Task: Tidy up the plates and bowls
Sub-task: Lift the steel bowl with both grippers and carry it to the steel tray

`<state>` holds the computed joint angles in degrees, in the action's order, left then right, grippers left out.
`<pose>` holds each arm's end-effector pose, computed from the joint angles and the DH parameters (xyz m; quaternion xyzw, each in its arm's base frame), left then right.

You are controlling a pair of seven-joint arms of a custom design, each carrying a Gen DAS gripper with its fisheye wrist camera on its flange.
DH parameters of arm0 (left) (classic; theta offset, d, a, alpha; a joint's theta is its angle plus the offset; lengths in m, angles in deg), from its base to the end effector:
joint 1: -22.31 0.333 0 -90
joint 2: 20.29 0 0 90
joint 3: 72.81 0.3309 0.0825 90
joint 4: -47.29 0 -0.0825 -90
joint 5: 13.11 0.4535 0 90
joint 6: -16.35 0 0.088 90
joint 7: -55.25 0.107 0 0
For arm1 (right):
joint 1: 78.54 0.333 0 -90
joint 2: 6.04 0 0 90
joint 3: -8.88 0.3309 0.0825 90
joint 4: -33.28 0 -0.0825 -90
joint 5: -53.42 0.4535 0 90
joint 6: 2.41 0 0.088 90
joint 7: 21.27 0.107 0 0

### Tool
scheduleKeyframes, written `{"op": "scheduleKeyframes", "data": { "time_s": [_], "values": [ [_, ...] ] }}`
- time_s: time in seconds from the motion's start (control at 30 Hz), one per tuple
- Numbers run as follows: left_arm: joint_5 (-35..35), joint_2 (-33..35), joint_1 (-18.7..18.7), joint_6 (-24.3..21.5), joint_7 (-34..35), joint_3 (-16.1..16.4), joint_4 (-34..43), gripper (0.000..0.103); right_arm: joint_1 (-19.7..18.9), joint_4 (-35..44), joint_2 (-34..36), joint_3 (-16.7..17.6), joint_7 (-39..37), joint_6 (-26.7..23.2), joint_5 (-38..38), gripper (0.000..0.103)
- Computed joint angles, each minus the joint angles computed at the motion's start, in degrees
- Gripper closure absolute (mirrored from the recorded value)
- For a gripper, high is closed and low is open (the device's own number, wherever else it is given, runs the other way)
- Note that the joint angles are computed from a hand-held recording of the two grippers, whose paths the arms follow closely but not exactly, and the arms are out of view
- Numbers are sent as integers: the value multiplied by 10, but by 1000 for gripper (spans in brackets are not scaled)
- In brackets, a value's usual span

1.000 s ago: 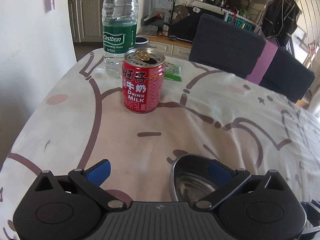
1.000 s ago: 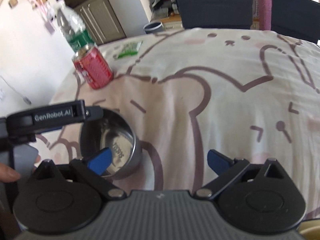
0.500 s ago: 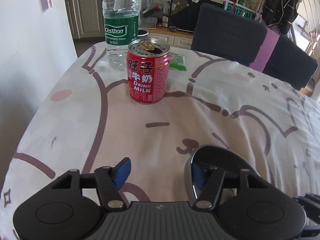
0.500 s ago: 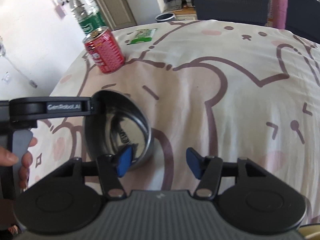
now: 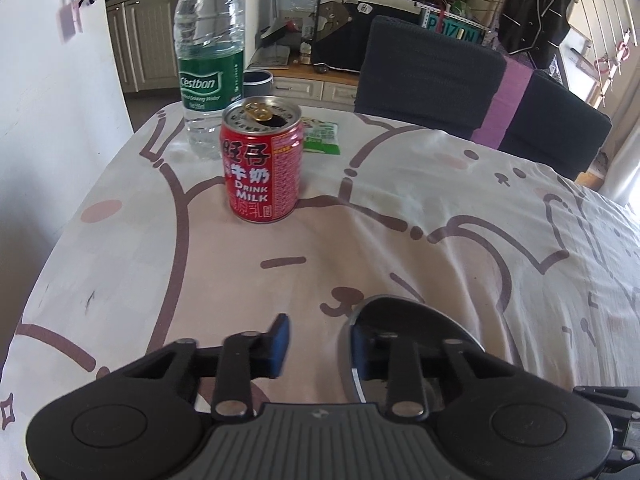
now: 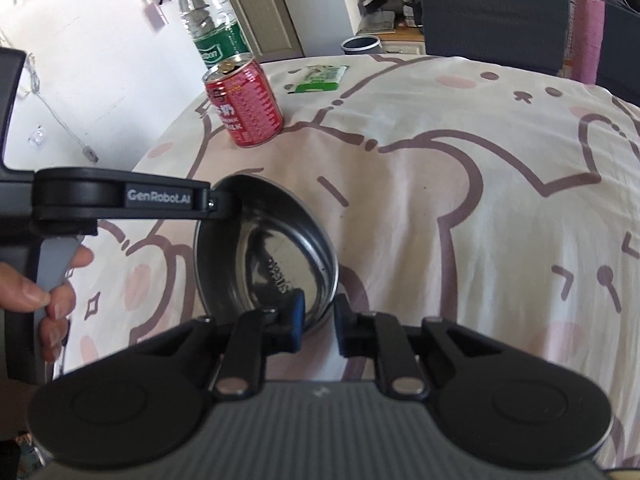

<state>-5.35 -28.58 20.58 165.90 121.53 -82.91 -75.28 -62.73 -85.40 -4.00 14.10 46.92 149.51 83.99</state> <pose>0.6008 -0.1326 0.5228 -0.7077 0.6363 -0.2386 0.1932 0.6165 0.2217 0.4509 -0.7748 0.5467 -0.0556 0.3127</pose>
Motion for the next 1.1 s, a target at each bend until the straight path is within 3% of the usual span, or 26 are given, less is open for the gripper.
{"op": "scheduleKeyframes", "data": {
  "time_s": [0.17, 0.33, 0.53, 0.8, 1.1],
  "values": [
    [-10, -4, -5, 2, 17, 0, -1, 89, -1, -4, -7, -2, -17, -2, 16, 90],
    [-9, -17, -7, 4, 30, -5, -6, 91, 0, -12, -14, -6, -9, 9, 2, 93],
    [-17, -39, -13, 20, 41, -12, -13, 96, 0, -29, -43, -17, -41, 11, 36, 94],
    [-53, -62, -37, 43, 67, -28, -12, 96, 2, -73, -115, -58, -76, 10, 64, 96],
    [-80, -66, -75, 74, 74, -57, 3, 96, -7, -139, -226, -118, -88, 4, 20, 97]
  ]
}}
